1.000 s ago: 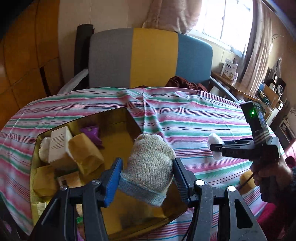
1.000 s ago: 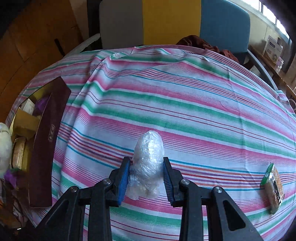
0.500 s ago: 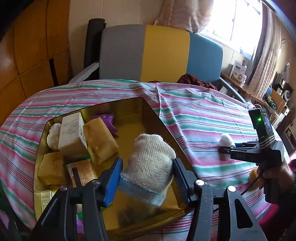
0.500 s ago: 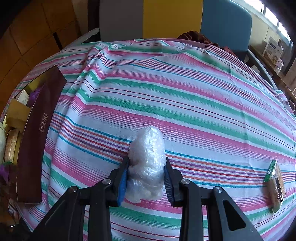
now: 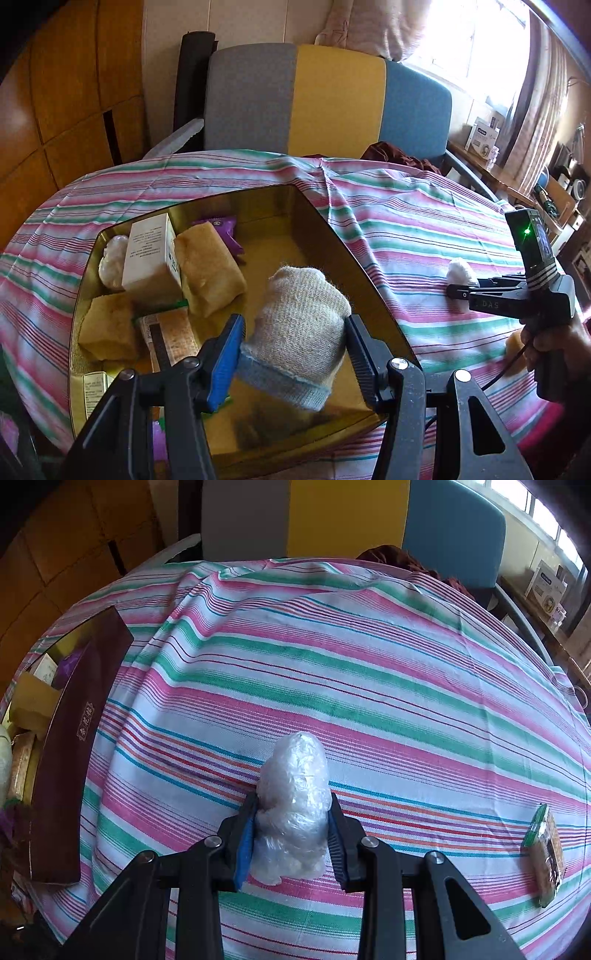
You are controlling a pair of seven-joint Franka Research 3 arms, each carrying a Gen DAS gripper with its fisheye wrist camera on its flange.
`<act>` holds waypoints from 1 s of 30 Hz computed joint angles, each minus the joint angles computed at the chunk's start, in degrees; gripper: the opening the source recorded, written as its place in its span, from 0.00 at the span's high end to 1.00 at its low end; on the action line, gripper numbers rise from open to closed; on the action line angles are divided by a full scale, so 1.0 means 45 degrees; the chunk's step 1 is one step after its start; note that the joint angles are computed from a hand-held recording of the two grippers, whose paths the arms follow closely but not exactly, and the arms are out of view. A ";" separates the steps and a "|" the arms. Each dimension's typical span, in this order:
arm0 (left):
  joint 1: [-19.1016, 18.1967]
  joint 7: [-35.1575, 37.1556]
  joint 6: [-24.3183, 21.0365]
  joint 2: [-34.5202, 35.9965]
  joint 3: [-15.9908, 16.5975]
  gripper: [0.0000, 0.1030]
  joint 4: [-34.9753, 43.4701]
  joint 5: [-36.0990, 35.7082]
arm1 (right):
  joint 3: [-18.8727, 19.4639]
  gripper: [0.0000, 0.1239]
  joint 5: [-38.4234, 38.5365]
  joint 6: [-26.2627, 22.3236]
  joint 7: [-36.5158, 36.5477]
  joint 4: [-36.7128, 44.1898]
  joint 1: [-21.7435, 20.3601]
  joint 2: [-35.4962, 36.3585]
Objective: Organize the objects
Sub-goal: 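Carry the beige sock into the gold box and open the left tool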
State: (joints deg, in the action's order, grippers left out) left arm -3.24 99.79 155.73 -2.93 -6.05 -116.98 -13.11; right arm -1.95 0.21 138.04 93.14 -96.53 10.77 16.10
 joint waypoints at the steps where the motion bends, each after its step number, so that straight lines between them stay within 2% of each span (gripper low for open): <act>1: 0.0003 -0.0021 -0.0002 -0.0001 -0.0005 0.45 -0.0010 0.0038 | -0.0008 0.73 -0.0027 -0.0003 0.0015 -0.0006 0.0010 -0.0007; 4: -0.0003 0.0244 -0.0214 0.0061 0.0048 0.45 0.0123 -0.0395 | -0.0024 0.73 -0.0127 -0.0010 0.0025 -0.0019 0.0036 -0.0021; 7: 0.0104 0.0862 -0.0959 0.0357 0.0179 0.45 0.0726 -0.1837 | -0.0028 0.73 -0.0211 -0.0030 0.0032 0.0016 0.0058 -0.0003; 12: 0.0617 0.0748 -0.2002 0.0953 0.0153 0.45 0.1689 -0.2854 | -0.0028 0.73 -0.0245 -0.0100 0.0017 0.0052 0.0064 0.0003; 21: 0.1059 -0.0562 -0.2833 0.2595 -0.0333 0.45 0.3850 -0.1827 | -0.0030 0.73 -0.0352 -0.0164 -0.0017 0.0085 0.0079 -0.0002; 30: 0.0855 -0.2923 -0.2756 0.4661 -0.0518 0.45 0.6259 0.1350 | -0.0018 0.73 -0.0360 -0.0170 -0.0056 0.0101 0.0082 0.0008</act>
